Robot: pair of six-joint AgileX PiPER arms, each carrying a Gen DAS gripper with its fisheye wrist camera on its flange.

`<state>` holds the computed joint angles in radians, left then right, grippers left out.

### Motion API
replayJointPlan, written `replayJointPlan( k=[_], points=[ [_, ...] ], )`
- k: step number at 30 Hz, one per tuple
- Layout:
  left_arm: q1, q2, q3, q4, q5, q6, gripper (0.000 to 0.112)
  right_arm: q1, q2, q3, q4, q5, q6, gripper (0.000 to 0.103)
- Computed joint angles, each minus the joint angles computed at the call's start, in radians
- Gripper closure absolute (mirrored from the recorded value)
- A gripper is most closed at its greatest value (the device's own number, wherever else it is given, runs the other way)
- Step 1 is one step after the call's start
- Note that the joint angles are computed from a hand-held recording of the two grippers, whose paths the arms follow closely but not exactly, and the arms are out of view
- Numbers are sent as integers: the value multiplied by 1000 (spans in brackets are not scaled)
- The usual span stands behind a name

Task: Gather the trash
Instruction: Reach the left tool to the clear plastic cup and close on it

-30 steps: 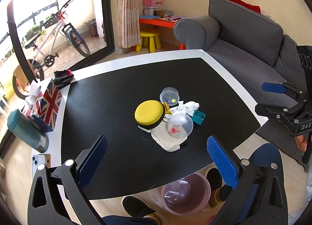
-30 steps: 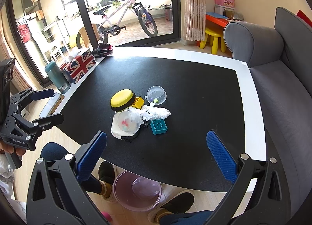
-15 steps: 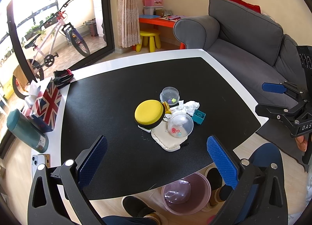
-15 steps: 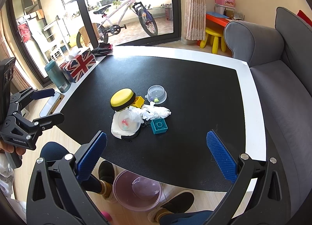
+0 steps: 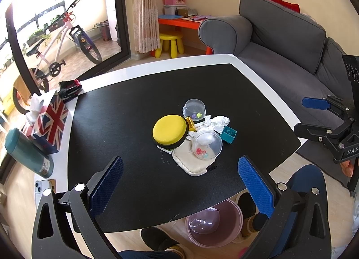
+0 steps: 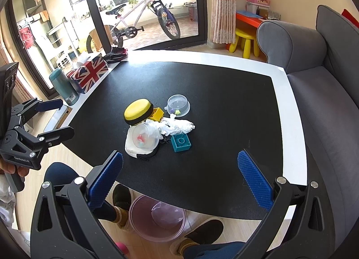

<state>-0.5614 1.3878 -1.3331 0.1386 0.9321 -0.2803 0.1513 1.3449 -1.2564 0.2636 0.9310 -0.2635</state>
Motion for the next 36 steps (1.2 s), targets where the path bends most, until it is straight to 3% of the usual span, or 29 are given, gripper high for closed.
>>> replayJointPlan(
  k=[32, 36],
  points=[
    [40, 423, -238, -192, 6, 74, 15, -110, 5, 46, 49, 23, -62, 3],
    [38, 451, -253, -201, 12, 81, 27, -113, 12, 41, 49, 25, -61, 3]
  ],
)
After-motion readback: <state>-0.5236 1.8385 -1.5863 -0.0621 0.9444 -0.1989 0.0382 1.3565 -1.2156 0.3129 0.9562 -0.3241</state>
